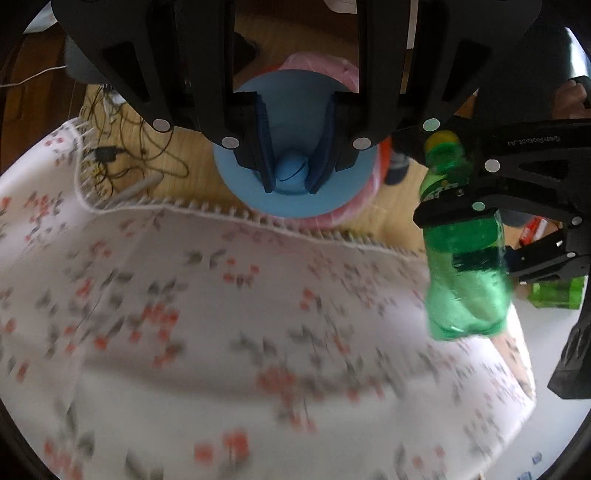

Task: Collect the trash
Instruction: 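Lift the green bottle and blue lid and carry both over the pink bin, then open the left tool to drop the bottle while the right tool drops the lid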

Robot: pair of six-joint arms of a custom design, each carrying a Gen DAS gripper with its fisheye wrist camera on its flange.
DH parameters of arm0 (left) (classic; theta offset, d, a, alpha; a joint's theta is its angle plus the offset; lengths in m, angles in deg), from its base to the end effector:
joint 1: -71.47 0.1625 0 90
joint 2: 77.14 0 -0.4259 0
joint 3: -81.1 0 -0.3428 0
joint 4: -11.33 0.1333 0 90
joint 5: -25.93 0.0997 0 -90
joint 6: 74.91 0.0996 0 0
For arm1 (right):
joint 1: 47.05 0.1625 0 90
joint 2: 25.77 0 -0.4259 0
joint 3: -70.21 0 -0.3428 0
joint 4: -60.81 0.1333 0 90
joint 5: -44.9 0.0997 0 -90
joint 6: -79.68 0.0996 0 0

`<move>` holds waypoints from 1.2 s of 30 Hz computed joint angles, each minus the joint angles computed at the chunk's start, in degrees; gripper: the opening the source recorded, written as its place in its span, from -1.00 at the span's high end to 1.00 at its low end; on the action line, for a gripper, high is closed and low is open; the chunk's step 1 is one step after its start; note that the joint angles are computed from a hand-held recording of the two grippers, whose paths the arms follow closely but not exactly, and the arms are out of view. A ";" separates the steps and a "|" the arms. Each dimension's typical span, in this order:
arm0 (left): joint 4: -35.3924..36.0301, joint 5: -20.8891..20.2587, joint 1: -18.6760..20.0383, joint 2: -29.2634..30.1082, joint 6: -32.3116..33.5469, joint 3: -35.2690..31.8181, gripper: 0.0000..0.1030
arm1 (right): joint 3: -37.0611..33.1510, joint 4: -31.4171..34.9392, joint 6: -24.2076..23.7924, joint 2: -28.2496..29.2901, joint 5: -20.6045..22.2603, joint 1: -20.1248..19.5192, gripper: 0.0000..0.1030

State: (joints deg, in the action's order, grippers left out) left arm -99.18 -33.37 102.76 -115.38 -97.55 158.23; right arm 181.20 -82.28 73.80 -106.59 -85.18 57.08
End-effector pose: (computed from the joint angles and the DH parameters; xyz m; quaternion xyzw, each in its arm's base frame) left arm -0.4760 -0.5048 0.0982 0.3349 0.8921 -0.0535 0.2986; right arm 0.1857 -0.4542 0.3793 0.0929 -0.9186 0.2103 0.3215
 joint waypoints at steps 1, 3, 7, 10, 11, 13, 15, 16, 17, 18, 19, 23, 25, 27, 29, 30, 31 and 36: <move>0.23 -0.19 0.41 0.53 -0.08 -0.14 -0.22 | 0.56 -0.53 -0.15 0.59 0.34 -1.05 0.55; 0.42 -0.41 1.31 1.40 -0.27 -0.08 -0.22 | 1.13 -1.06 -0.43 1.27 0.92 -2.42 0.55; 1.30 -0.95 2.96 3.48 0.12 -0.63 -0.21 | 2.10 -2.50 -0.60 3.88 1.28 -4.91 0.55; 1.92 -1.20 4.15 4.75 -0.18 -0.94 -0.21 | 2.14 -2.40 -0.83 5.05 1.53 -6.44 0.55; 1.94 -1.16 4.49 5.09 -0.05 -0.97 -0.21 | 2.05 -2.55 -0.92 5.64 1.52 -6.83 0.55; 2.27 -1.18 5.13 5.59 -0.02 -0.77 -0.21 | 2.16 -2.40 -1.30 5.79 1.75 -7.78 0.56; 2.47 -1.27 5.68 6.15 0.13 -0.66 -0.21 | 2.06 -2.60 -1.75 6.49 1.76 -8.62 0.56; 2.79 -1.28 5.94 6.61 0.17 -0.94 -0.22 | 1.96 -2.46 -1.72 6.72 1.73 -8.79 0.56; 2.99 -1.37 6.12 6.78 0.09 -0.89 -0.22 | 1.91 -1.96 -1.49 6.82 1.79 -8.93 0.56; 3.02 -1.53 6.28 7.05 0.06 -0.96 -0.22 | 1.98 -1.98 -1.48 6.95 1.75 -9.04 0.55; 3.03 -1.63 6.44 7.28 0.05 -0.98 -0.22 | 1.96 -1.95 -1.55 7.02 1.71 -9.22 0.55; 2.96 -1.93 6.68 7.87 0.14 -1.14 -0.22 | 1.75 -1.27 -1.28 7.24 1.81 -9.70 0.55; 3.33 -2.34 6.87 7.66 0.12 -1.22 -0.20 | 1.81 -1.57 -1.58 7.47 1.82 -9.98 0.55; 3.22 -2.47 6.84 7.92 0.38 -1.26 -0.22 | 1.74 -1.45 -1.59 7.56 1.83 -9.94 0.55; 2.87 -2.47 6.68 8.19 0.32 -0.90 -0.23 | 1.71 -1.43 -1.57 7.69 1.78 -9.95 0.55; 2.61 -2.51 6.64 8.17 0.34 -0.75 -0.23 | 1.71 -1.50 -1.62 7.81 1.77 -10.01 0.55; 2.49 -2.42 6.60 8.08 0.36 -0.61 -0.23 | 1.72 -1.41 -1.60 7.86 1.74 -10.01 0.55; 2.40 -2.47 6.59 7.86 0.18 -0.38 -0.24 | 1.80 -1.32 -1.80 8.04 1.77 -10.11 0.55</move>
